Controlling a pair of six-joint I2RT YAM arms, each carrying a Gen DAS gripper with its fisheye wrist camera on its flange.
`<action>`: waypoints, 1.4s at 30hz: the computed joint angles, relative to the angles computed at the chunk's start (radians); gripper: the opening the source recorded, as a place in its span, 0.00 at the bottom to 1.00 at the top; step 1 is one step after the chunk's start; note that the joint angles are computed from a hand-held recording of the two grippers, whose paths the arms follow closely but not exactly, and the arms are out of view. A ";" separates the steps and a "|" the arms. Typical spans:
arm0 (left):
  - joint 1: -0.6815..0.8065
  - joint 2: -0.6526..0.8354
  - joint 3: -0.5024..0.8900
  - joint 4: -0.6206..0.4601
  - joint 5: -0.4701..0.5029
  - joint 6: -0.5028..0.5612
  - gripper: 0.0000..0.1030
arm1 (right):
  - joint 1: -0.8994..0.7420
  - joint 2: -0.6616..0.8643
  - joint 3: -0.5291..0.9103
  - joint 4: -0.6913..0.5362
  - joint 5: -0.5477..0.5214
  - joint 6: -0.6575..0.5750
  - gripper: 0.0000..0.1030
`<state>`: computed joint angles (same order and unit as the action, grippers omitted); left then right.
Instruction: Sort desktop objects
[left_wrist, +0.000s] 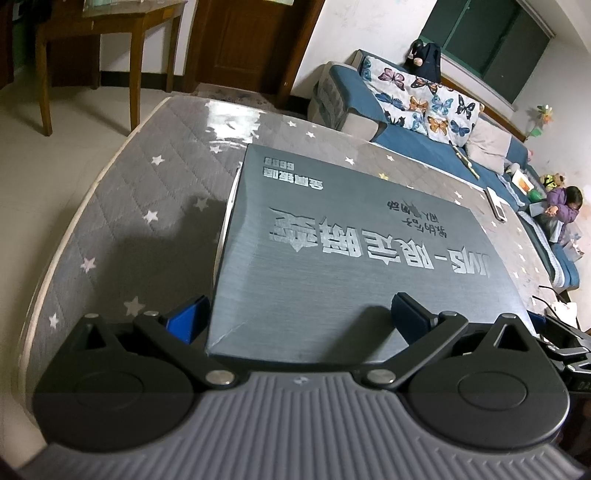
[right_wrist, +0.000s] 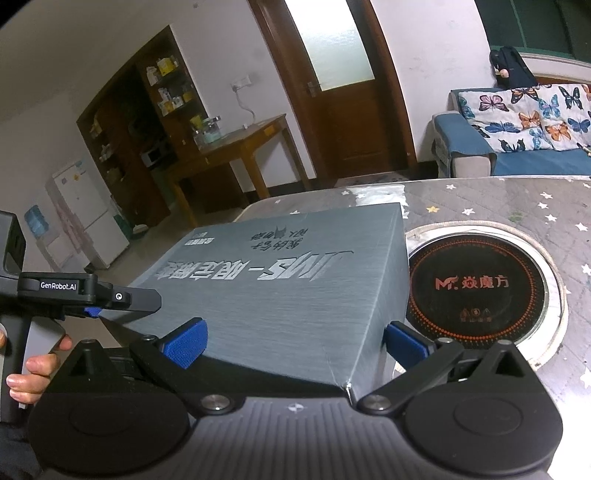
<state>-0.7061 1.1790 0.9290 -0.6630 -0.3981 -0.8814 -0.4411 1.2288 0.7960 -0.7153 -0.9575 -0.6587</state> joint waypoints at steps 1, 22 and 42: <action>0.010 0.009 0.002 0.009 0.004 0.010 1.00 | 0.005 0.008 -0.001 0.016 0.002 0.010 1.00; 0.176 0.158 0.000 0.251 0.063 0.188 1.00 | 0.136 0.208 0.041 0.346 0.074 0.244 1.00; 0.171 0.226 -0.003 0.347 -0.014 0.201 1.00 | 0.187 0.353 0.104 0.449 0.053 0.252 1.00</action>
